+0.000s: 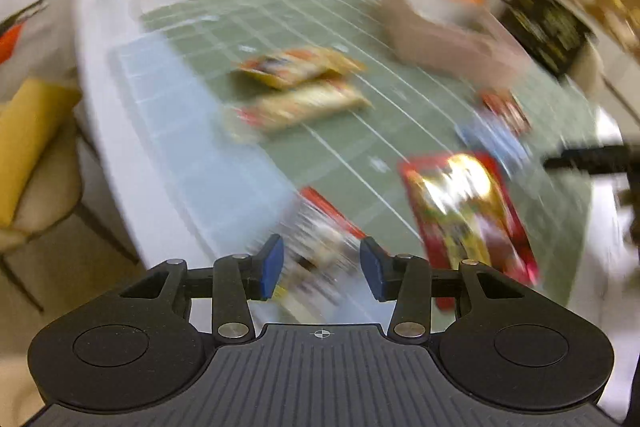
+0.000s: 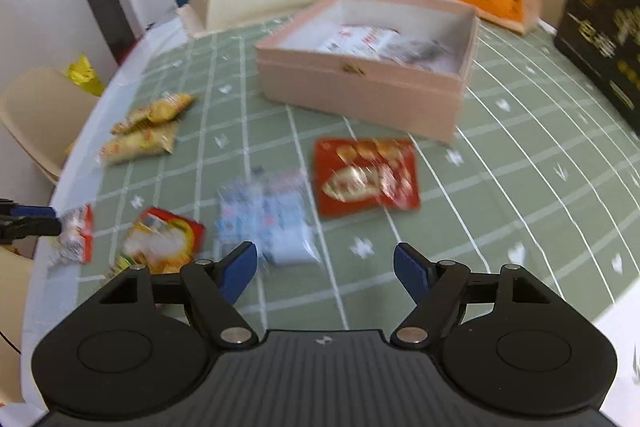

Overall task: Organize snacks
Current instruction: 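Grasp the small clear packet with the left tool while the right tool grasps the red quail-egg packet, then carry both packets over the pink box and open both tools inside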

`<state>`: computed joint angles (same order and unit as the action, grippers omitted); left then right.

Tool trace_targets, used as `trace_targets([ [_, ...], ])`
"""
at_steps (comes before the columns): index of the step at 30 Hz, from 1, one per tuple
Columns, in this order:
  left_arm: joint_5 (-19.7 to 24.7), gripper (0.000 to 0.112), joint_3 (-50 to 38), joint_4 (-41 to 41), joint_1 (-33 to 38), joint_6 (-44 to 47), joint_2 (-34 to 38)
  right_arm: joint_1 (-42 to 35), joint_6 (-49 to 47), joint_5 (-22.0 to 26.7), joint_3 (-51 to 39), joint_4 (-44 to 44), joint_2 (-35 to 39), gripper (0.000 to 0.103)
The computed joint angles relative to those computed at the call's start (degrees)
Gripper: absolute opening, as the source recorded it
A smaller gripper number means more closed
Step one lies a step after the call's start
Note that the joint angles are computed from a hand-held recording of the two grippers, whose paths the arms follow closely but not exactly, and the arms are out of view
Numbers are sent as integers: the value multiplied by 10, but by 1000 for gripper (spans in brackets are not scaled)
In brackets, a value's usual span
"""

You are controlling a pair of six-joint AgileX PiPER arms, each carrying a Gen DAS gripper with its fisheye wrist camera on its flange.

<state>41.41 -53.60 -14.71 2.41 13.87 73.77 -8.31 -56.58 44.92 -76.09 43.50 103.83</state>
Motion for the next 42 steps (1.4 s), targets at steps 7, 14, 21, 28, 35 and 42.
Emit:
trace_targets([
  [7,-6,66,-3,150,-121,-3,12,-4,-41,-47,75,14,-17,78],
  [14,21,62,-51,228,-112,-11,53,10,-104,-102,118,46,-33,86],
  [21,26,69,-90,110,-24,-11,97,5,-96,-85,82,30,-26,87],
  [28,17,70,-92,82,-53,-110,104,39,62,-84,-90,-53,77,87],
  [35,35,61,-124,163,-100,-234,128,101,230,-35,-237,-214,169,76],
  [42,53,44,-177,160,-136,-254,132,41,93,2,-164,-94,87,75],
])
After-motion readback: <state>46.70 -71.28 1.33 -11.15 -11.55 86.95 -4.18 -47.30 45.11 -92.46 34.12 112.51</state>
